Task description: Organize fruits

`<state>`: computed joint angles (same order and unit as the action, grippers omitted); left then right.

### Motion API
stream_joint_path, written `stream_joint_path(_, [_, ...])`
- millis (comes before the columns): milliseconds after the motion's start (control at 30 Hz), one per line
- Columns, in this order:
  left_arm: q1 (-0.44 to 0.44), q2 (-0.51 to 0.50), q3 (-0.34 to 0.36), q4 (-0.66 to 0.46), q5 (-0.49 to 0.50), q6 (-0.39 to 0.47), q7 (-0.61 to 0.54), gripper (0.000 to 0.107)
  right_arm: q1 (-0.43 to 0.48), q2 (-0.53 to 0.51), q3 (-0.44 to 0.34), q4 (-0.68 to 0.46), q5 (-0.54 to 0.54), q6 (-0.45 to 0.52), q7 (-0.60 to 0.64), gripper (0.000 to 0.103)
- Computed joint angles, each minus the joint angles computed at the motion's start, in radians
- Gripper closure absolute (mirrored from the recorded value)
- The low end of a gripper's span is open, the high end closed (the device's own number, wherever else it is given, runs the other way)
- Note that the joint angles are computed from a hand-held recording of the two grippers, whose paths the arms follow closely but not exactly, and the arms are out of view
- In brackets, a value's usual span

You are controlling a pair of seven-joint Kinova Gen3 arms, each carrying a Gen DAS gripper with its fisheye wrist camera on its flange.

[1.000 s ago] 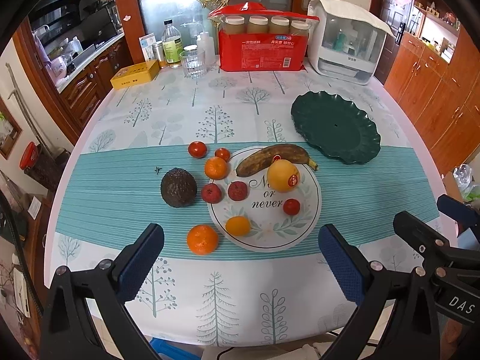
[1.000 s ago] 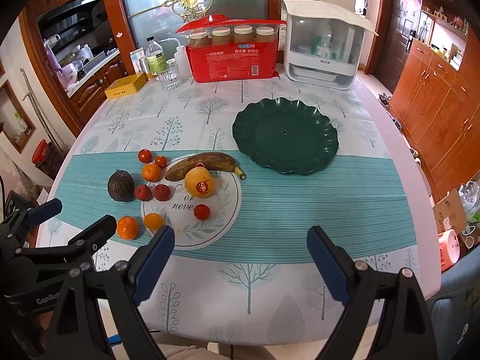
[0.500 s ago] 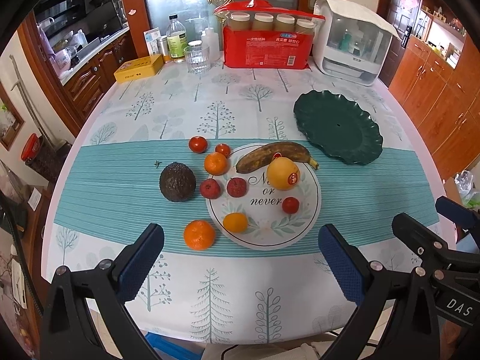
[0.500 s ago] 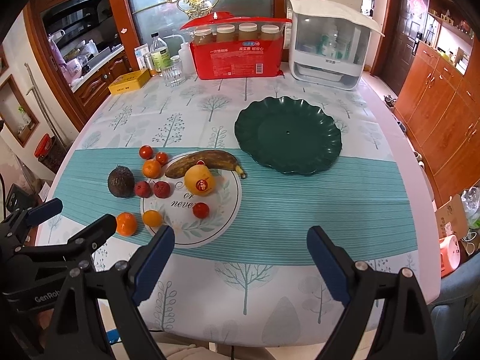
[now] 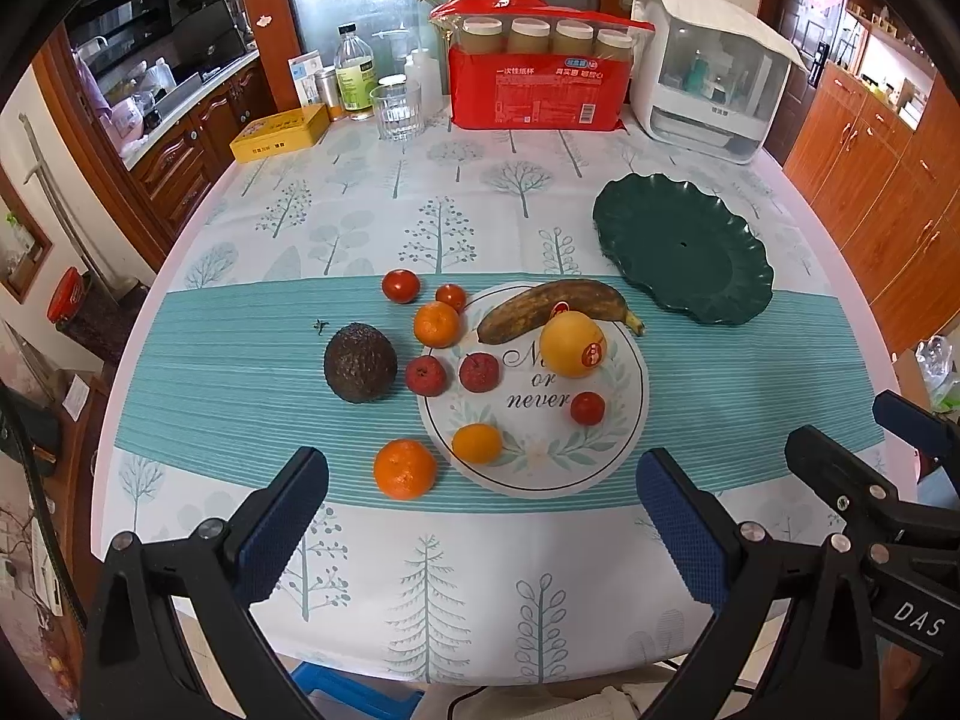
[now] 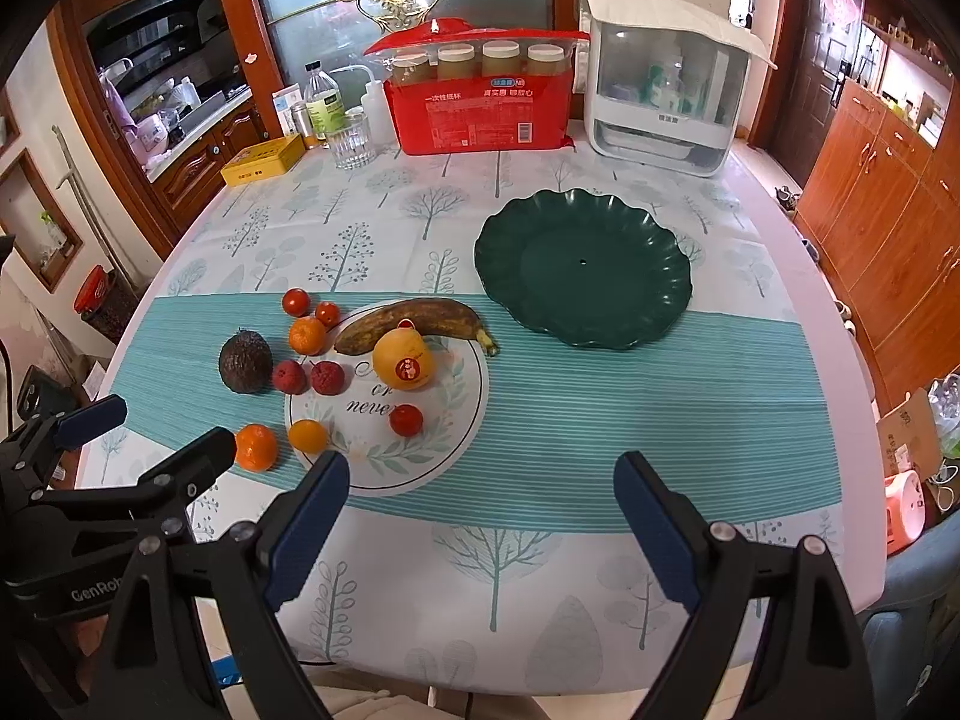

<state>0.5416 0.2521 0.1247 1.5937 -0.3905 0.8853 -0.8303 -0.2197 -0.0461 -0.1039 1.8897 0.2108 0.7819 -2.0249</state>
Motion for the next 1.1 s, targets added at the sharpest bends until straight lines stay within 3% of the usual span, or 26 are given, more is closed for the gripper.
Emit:
stream_joint_path(500, [-0.059,-0.033,0.000,-0.009,0.019,-0.013,-0.101,0.005,-0.056,0.024,-0.041,-0.062,0.129,0.059,-0.172,0.013])
stream_joint_path(1100, [-0.185,-0.058,-0.007,0.014,0.156,-0.067,-0.332,0.005,-0.173,0.098,-0.052,-0.166,0.216,0.191,-0.345,0.013])
